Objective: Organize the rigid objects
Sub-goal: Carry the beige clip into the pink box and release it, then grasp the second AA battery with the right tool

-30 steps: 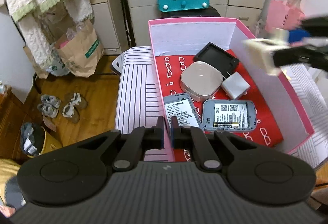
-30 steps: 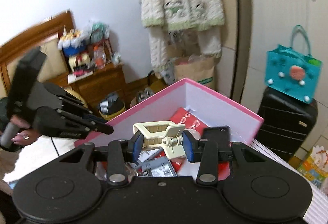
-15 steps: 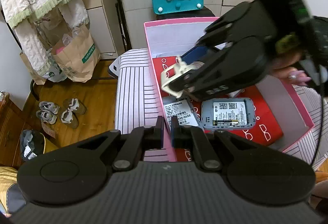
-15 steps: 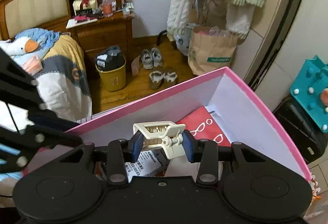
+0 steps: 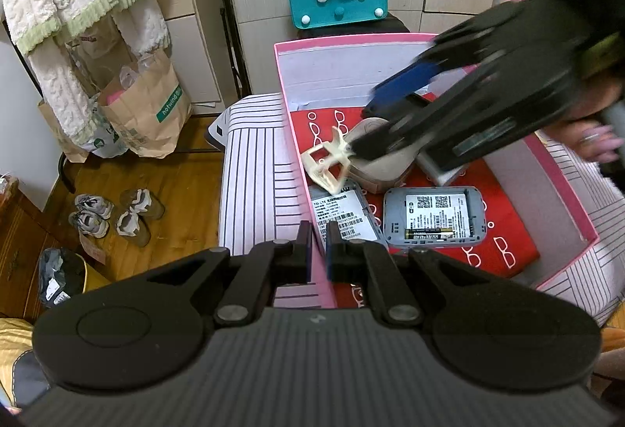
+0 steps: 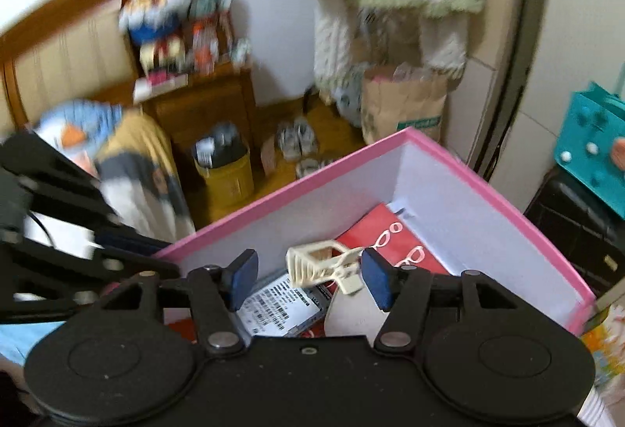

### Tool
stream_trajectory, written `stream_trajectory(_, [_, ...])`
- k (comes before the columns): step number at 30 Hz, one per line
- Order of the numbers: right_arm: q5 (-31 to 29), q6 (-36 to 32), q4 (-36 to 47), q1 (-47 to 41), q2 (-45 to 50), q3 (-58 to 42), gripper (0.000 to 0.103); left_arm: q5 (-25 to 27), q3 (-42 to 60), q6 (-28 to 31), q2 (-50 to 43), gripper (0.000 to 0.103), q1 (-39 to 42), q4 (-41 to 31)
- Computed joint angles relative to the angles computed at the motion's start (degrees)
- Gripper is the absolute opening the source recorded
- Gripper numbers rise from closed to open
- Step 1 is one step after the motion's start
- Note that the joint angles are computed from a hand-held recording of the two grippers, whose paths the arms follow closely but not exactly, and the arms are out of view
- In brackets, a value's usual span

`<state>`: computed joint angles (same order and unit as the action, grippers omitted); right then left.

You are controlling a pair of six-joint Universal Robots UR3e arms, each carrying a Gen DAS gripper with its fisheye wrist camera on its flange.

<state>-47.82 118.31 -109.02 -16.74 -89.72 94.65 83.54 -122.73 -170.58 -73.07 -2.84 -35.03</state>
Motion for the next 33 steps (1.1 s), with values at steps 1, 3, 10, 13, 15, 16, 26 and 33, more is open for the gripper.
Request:
stream_trajectory(1, [2.3,-1.7,2.9,-3.1,-2.7,1.1,0.064,-0.1,-0.1,-0.1,0.1,0.006,0.1,0.1])
stream_trajectory(3, [5.9,-6.1,9.7,-8.9,-6.8,2.3,0.065,-0.2,-0.4,-0.1,0.2,0.006,0.2,0.3])
stream_trajectory(10, [11.0,-23.9,32.0,-31.4,-19.4,7.1,0.066,-0.6,-0.7,-0.5,1.1,0.006,0.5,-0.4])
stream_trajectory(13, [10.7,-27.6,33.6,-38.5,-22.3,11.2,0.066,-0.5,-0.7,-1.0,1.3,0.006,0.5,-0.5])
stream_trajectory(15, [10.2,-27.8,31.6,-42.4,-23.7,15.5,0.066,-0.5,-0.8,-1.5,1.3,0.006,0.5,-0.4])
stream_trajectory(16, [9.9,-27.2,29.6,-43.8,-23.9,17.9,0.066,-0.5,-1.0,-1.7,1.5,0.006,0.6,-0.4])
stream_trajectory(26, [5.6,-23.8,3.4,-47.9,-24.8,39.3,0.065,-0.1,-0.3,-3.9,1.1,0.006,0.3,-1.0])
stream_trajectory(33, [4.2,-22.8,-13.2,-42.8,-19.8,43.9,0.058,0.7,0.2,-4.6,0.8,0.007,-0.3,-1.3])
